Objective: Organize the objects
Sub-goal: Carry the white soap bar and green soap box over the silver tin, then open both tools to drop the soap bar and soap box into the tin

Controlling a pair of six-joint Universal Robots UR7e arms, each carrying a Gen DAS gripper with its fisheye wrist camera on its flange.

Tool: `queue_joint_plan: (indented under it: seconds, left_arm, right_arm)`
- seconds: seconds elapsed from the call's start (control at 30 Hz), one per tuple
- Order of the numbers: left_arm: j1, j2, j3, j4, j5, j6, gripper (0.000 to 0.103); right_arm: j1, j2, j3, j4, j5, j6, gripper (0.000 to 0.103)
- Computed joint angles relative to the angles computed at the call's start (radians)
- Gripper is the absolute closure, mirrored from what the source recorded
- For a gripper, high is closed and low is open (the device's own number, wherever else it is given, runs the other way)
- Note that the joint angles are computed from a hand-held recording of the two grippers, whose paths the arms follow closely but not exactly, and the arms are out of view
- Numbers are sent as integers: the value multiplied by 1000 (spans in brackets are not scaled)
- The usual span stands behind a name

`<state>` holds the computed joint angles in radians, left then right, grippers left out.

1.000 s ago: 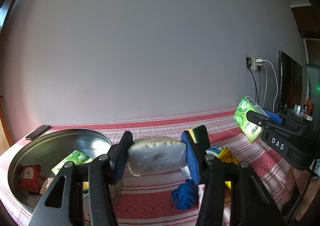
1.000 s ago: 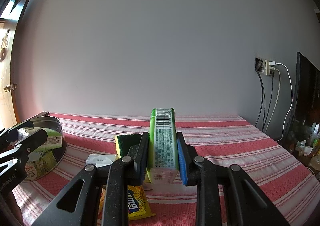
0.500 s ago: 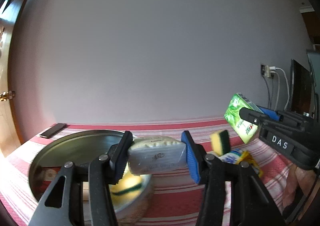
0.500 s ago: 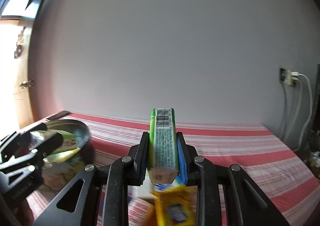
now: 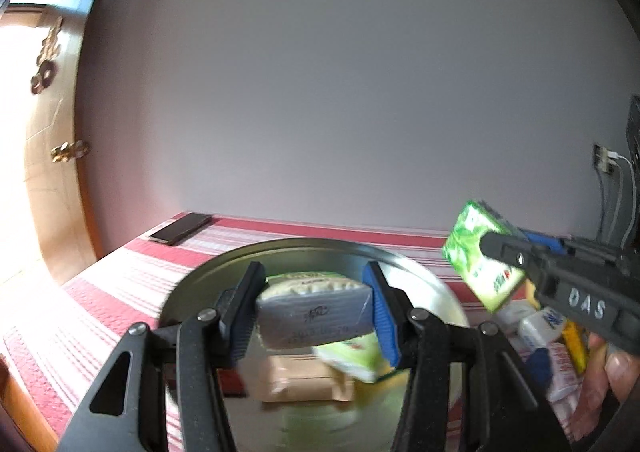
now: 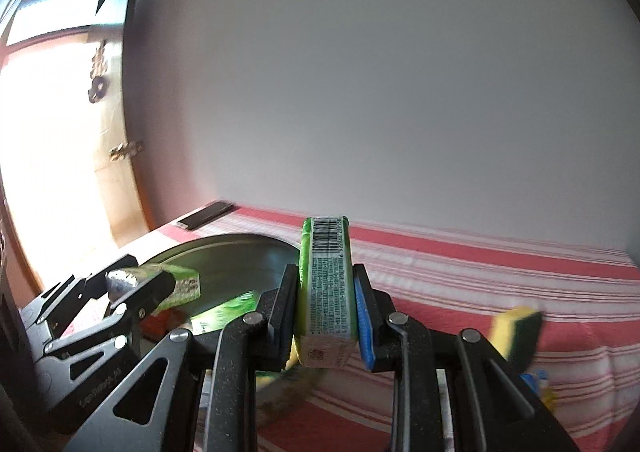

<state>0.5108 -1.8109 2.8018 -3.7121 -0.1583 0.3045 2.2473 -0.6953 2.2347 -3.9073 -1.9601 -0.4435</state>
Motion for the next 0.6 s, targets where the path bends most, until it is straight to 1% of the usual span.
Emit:
queue_joint_plan:
  seconds: [0.1, 0.17, 0.27, 0.3, 0.37, 0.43, 0.47, 0.53, 0.57, 0.6]
  left_arm:
    - [19, -9, -16, -74, 13, 85, 52]
    - [30, -22, -22, -79, 16, 105, 52]
    - [56, 0, -40, -139, 12, 161, 52]
    - [68, -2, -44, -137, 8, 165, 52]
    - [114, 20, -64, -168, -30, 190, 52]
    - [122, 29, -70, -177, -26, 195, 51]
    - [121, 37, -72, -199, -20, 207, 50]
    - [125, 76, -87, -324, -17, 306, 48]
    - [117, 82, -87, -344, -9, 323, 48]
    - [124, 82, -90, -346, -14, 326, 48]
  right_arm:
    - [20, 26, -26, 58, 3, 13, 75]
    - [30, 44, -55, 90, -8, 2, 75]
    - [42, 73, -92, 129, -22, 2, 75]
    - [44, 79, -106, 147, -25, 4, 75]
    - [44, 86, -126, 179, -22, 10, 75]
    - [50, 103, -160, 221, -23, 23, 75]
    - [55, 114, -182, 245, -26, 31, 75]
    - [57, 127, -221, 318, -16, 51, 74]
    - [59, 140, -239, 325, -14, 57, 74]
    - [61, 150, -249, 317, -22, 58, 71]
